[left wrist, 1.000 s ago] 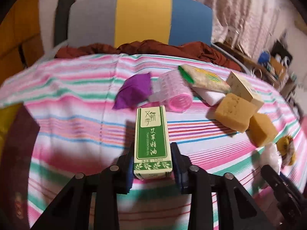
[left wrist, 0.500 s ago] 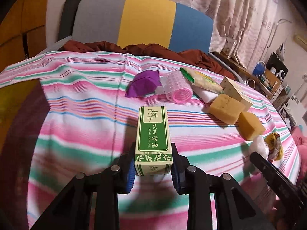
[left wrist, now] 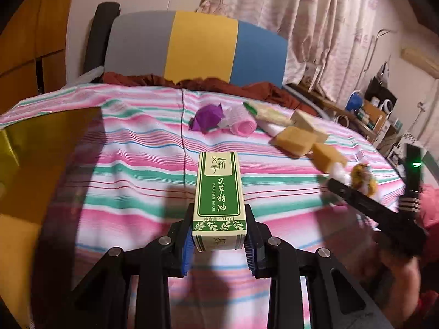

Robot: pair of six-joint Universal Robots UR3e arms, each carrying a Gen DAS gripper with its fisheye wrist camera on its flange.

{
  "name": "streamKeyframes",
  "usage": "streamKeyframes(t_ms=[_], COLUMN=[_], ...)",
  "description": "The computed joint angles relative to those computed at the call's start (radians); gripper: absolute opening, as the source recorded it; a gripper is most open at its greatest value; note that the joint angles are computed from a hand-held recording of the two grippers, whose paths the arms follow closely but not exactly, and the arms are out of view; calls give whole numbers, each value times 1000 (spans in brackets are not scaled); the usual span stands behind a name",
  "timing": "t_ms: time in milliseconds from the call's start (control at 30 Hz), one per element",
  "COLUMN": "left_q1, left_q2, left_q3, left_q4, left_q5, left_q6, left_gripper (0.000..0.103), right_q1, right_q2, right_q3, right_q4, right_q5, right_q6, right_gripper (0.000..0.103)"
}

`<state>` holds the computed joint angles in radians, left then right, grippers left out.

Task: Organize objects
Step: 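Carry the box and bundle into the gold tray and open both tools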

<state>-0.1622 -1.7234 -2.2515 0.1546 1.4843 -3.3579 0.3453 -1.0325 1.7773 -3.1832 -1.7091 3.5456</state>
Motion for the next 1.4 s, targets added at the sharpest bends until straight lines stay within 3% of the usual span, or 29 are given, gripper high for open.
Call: streamKeyframes(t_ms=[167, 333, 567, 767, 1033, 1333, 1400], left_q1=[73, 229, 638, 991, 1185, 1225, 1248], left_q2=[204, 455, 838, 1045, 968, 763, 757], left_q3=[-132, -222, -277, -251, -250, -227, -225], left_q4=[-15, -154, -580, -999, -1086, -984, -996], left_q5=[-39, -119, -361, -532, -541, -488, -497], left_q6=[32, 86, 283, 539, 682, 708, 713], left_gripper=[31, 31, 31, 31, 31, 31, 41], right_q1=[37, 80, 133, 155, 305, 428, 444], right_q2=[10, 19, 31, 1, 50, 181, 212], right_q3=[-35, -46, -84, -60, -314, -642, -702], right_q4=[24, -14, 21, 9, 125, 272, 301], right_q5=[-46, -75, -109, 23, 100, 161, 169], right_q6=[-49, -127, -161, 12, -8, -24, -22], right_gripper=[38, 38, 38, 38, 38, 38, 38])
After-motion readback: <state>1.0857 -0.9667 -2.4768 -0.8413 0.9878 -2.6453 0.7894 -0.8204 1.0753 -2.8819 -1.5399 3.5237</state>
